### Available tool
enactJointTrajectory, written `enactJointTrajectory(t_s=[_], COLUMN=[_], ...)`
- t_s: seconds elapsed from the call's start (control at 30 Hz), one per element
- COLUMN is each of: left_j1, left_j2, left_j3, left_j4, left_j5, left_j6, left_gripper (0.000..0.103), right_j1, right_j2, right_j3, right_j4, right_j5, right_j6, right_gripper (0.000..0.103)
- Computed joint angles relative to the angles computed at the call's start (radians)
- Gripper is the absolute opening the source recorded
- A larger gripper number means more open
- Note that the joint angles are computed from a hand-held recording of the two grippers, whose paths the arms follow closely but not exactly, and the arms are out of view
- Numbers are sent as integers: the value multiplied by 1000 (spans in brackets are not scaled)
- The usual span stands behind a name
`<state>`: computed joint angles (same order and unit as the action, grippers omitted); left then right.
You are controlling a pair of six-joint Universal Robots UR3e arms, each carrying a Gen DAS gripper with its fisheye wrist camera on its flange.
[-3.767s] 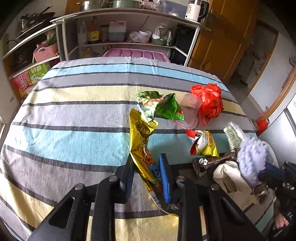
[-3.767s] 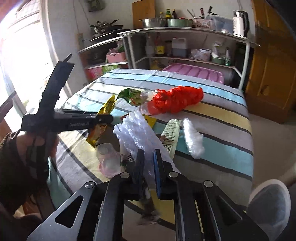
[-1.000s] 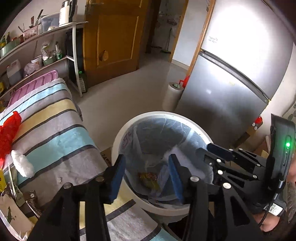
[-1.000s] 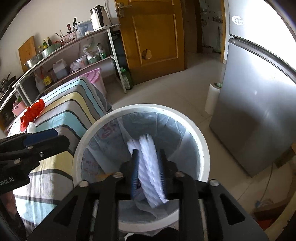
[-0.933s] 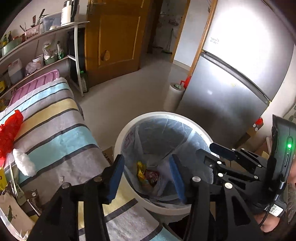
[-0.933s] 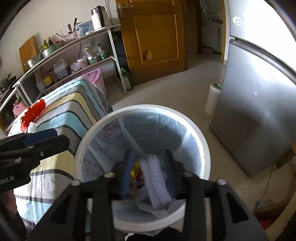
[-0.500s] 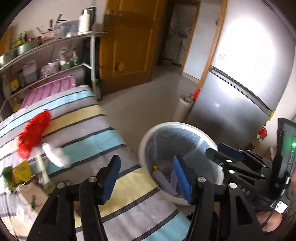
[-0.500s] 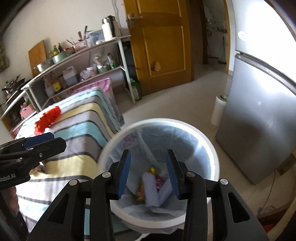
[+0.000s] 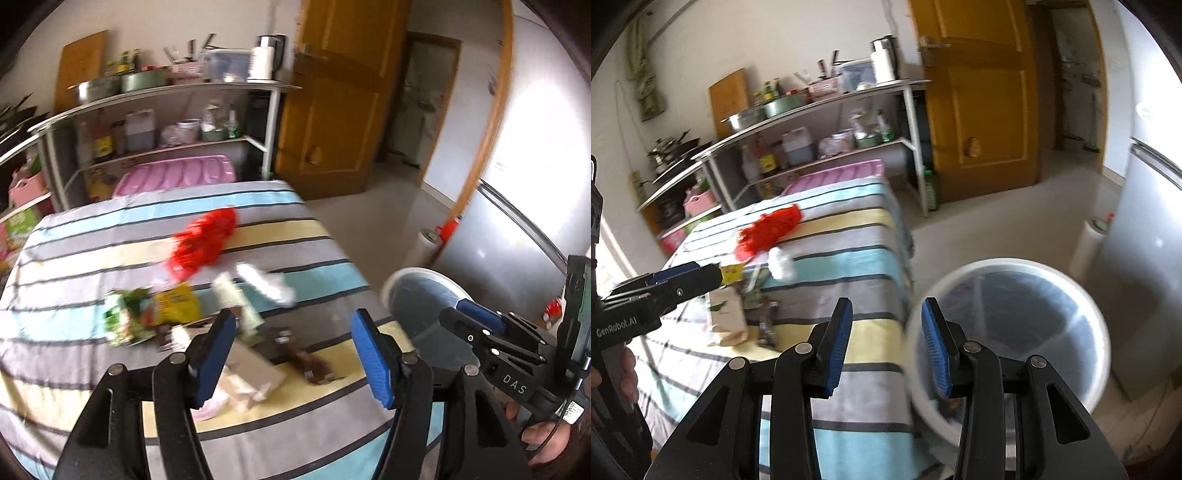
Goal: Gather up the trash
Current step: 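Grasp the clear plastic cup with the left tool while the right tool grasps the brown wrapper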
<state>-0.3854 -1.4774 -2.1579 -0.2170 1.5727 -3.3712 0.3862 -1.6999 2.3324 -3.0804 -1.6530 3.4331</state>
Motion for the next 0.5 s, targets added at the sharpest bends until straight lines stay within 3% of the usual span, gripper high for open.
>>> enactJointTrajectory(t_s=[0.17,0.5], left_j1=[93,364], left_j2=[131,382], left_j3=[-133,-359], left_j4=[2,-77], left_j5=[-16,-200], left_j6=[29,146], left_gripper=[70,74], right_j1=[54,148], right_j2=[125,327], right_j3=[-93,-276], right_j4=[-25,14], right_j5=[49,66], right_j6=[9,-3], right_gripper=[40,40])
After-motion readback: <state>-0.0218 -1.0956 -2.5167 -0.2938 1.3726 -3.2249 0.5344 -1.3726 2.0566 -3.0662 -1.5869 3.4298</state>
